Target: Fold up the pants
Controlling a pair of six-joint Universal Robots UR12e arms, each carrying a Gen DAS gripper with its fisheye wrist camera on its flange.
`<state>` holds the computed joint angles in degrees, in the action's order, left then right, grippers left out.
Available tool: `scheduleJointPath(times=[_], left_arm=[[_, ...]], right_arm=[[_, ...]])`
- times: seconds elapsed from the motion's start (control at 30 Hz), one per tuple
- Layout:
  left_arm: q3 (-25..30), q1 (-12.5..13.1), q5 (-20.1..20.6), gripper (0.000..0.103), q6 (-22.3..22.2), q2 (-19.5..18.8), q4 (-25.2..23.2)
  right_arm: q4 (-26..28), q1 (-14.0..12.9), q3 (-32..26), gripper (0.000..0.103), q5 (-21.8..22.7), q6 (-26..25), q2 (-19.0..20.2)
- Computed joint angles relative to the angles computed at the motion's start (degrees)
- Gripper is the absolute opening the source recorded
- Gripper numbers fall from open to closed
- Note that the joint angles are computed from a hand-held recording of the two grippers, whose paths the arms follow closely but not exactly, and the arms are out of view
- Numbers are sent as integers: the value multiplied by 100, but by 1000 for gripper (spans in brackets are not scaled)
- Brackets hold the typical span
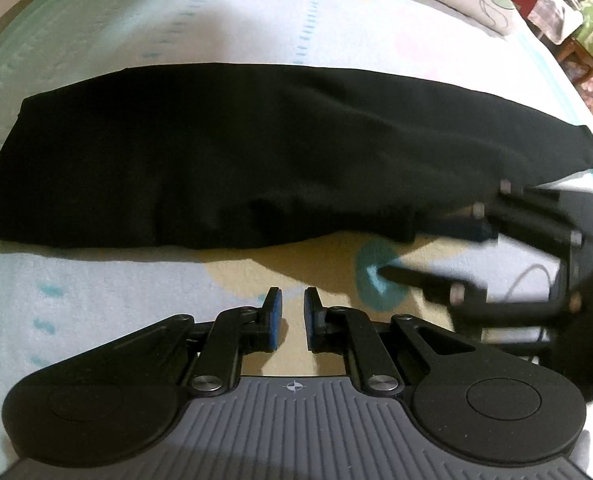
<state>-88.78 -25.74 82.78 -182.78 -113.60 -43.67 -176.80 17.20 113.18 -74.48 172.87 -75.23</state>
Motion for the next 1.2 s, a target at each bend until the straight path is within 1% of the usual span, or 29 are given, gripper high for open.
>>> scheduleJointPath(times=[0.07, 0.1, 0.17, 0.33, 0.4, 0.47, 0.5, 0.63, 0.73, 0.83, 0.87, 0.9, 0.93, 1.0, 1.07, 1.13, 1.2], left_arm=[[-17, 7, 23, 12, 41, 7, 57], [-115, -5, 50, 12, 68, 73, 132], [-121, -35, 154, 12, 158, 60, 264], [-199, -54, 237, 12, 493, 56, 847], [-193, -67, 281, 12, 515, 16, 1066], [-135, -66, 346, 12, 464, -60, 1198], [-103, -60, 368, 12, 445, -90, 1205], [149, -54, 468, 12, 522, -295, 957], [300, -21, 404, 12, 455, -394, 797], [320, 75, 197, 12, 341, -384, 702], [322, 99, 132, 12, 276, -384, 686], [318, 122, 69, 12, 208, -382, 682], [311, 141, 19, 12, 151, -382, 688], [303, 167, -53, 12, 50, -385, 702], [328, 171, -50, 12, 44, -402, 696], [353, 162, 9, 12, 61, -415, 683], [377, 154, 32, 12, 57, -430, 660]], right_arm=[[-142, -37, -82, 34, -59, 94, 58], [-170, -58, -122, 34, -83, 118, 80], [-206, -104, -208, 34, -105, 157, 139], [-193, -171, -352, 34, -98, 269, 248], [-190, -173, -397, 34, -90, 354, 289], [-154, -202, -434, 35, -24, 559, 319], [-136, -220, -455, 35, 20, 679, 347], [-11, -290, -567, 36, 187, 1137, 422], [33, -358, -616, 36, 379, 1500, 445], [-191, -480, -508, 36, 629, 2120, 378], [-333, -517, -418, 36, 668, 2315, 326], [-454, -536, -319, 37, 661, 2407, 265], [-504, -529, -257, 38, 612, 2381, 225], [-490, -459, -136, 41, 406, 2033, 111], [-396, -362, -42, 41, 224, 1469, 34], [-278, -251, -22, 42, 58, 918, 36], [-278, -168, -13, 42, -120, 479, 69]])
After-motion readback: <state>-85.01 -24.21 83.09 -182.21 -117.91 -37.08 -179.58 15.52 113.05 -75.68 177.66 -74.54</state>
